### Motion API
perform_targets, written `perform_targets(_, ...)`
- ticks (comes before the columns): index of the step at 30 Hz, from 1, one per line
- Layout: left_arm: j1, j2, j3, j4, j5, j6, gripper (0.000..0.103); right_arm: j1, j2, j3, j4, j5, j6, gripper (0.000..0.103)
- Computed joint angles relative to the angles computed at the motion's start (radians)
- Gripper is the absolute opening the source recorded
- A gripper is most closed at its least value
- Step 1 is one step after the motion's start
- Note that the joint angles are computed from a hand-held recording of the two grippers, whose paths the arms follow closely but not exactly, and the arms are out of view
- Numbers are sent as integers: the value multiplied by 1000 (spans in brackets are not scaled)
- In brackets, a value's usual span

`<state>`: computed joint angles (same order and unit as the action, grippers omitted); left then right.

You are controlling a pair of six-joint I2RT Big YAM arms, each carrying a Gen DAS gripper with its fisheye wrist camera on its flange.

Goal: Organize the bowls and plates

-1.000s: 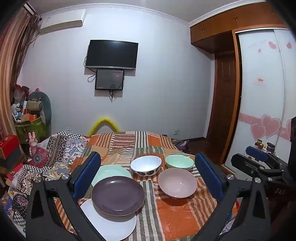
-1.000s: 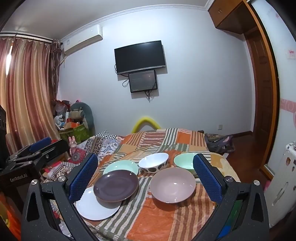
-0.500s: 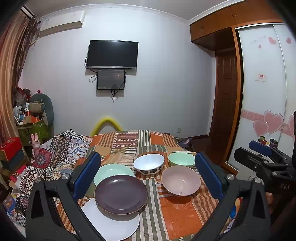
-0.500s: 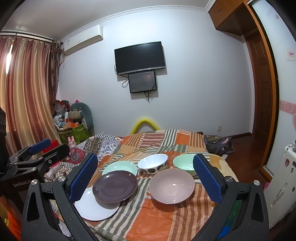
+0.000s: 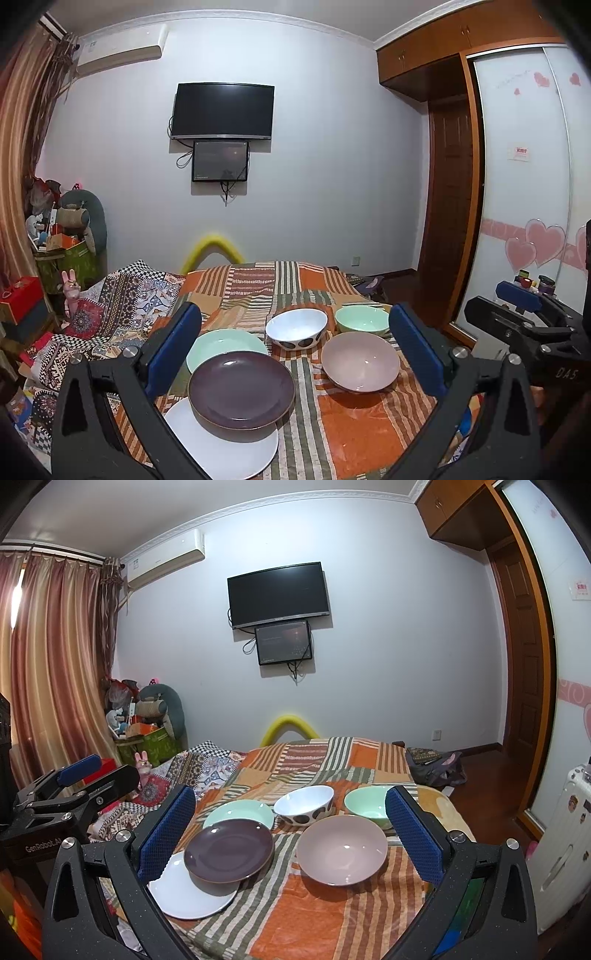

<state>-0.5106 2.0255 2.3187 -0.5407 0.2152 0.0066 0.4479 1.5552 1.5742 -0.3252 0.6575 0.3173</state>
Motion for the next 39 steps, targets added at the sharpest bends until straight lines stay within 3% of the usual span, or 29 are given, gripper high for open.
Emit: perform_targets(39, -3, 0, 13, -11, 10, 6, 103, 0, -3, 1, -2, -4, 1, 103)
